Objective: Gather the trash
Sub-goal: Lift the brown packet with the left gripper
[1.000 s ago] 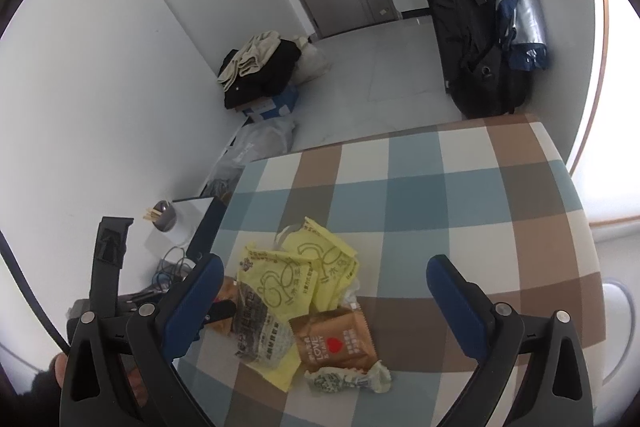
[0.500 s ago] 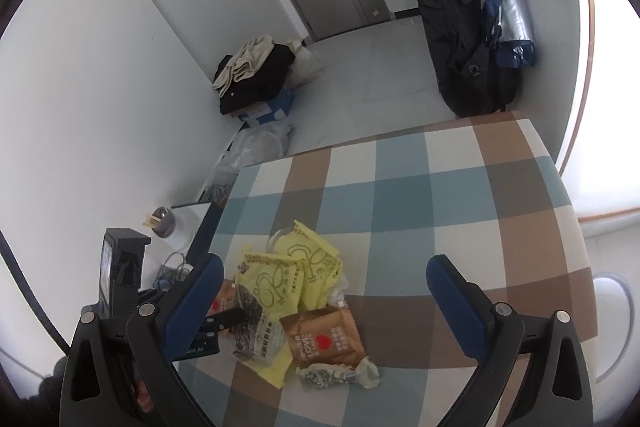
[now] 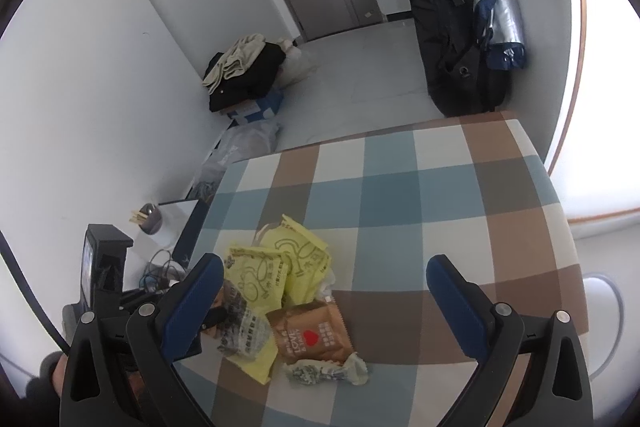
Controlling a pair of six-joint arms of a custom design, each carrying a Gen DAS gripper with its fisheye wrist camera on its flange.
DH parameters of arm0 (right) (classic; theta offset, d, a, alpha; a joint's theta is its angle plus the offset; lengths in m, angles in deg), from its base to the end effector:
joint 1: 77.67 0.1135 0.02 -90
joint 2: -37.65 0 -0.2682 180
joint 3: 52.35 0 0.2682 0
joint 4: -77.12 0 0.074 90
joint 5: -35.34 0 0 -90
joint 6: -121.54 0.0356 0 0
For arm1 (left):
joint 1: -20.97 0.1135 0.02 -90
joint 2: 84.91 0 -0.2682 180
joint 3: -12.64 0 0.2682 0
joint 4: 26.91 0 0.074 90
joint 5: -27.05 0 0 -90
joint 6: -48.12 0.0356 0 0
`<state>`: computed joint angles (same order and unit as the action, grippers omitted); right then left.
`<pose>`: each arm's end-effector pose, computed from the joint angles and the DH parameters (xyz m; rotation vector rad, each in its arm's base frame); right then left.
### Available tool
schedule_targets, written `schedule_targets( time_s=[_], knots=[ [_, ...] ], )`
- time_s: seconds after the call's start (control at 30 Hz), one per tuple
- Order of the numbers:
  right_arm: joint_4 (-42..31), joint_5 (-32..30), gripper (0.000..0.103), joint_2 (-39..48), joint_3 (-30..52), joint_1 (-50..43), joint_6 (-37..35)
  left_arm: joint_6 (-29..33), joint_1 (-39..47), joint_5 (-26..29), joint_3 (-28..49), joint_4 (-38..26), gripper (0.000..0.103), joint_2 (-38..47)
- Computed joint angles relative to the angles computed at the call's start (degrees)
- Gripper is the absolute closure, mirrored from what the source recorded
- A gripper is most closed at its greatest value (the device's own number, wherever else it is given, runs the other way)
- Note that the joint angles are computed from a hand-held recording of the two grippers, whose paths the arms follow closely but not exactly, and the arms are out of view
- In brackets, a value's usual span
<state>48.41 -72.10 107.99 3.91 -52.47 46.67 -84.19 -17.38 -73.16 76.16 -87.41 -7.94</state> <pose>0.2390 0.1242 0.2275 -0.3672 2.3532 0.7001 0.2004 -0.1505 0.2076 -0.1326 2.8102 -0.0651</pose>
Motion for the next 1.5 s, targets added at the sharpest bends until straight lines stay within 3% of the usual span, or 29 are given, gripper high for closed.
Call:
schedule_targets(
  time_s=[0.27,0.53,0.83,1.1,1.5],
  knots=[
    [-0.20,1.17,0.000,-1.46,-0.78,0.07,0.24,-2.23,3.59,6.10,-3.54,3.55,0.050,-5.24],
    [-0.50,1.59,0.000,-3.19,-1.78,0.02,0.33,-5.11,3.02,8.16,-4.51,4.82,0.050,-7.09],
    [-1.36,1.02,0.000,-5.38,-3.09,-1.41,0.21,-8.21,8.01,16.68,-9.39,9.73,0.050,-14.72],
    [-2.03,-2.22,0.000,-8.47,-5.01,-4.03,0.51,-10.45,6.49,12.80,-10.22,12.51,0.050,-21.51],
    [-5.37,-8.72,0.000,-6.64,-7.42,-4.92,-0.73,-7.55,3.87,5.73,-10.12,17.33,0.050,-28.71]
  ],
)
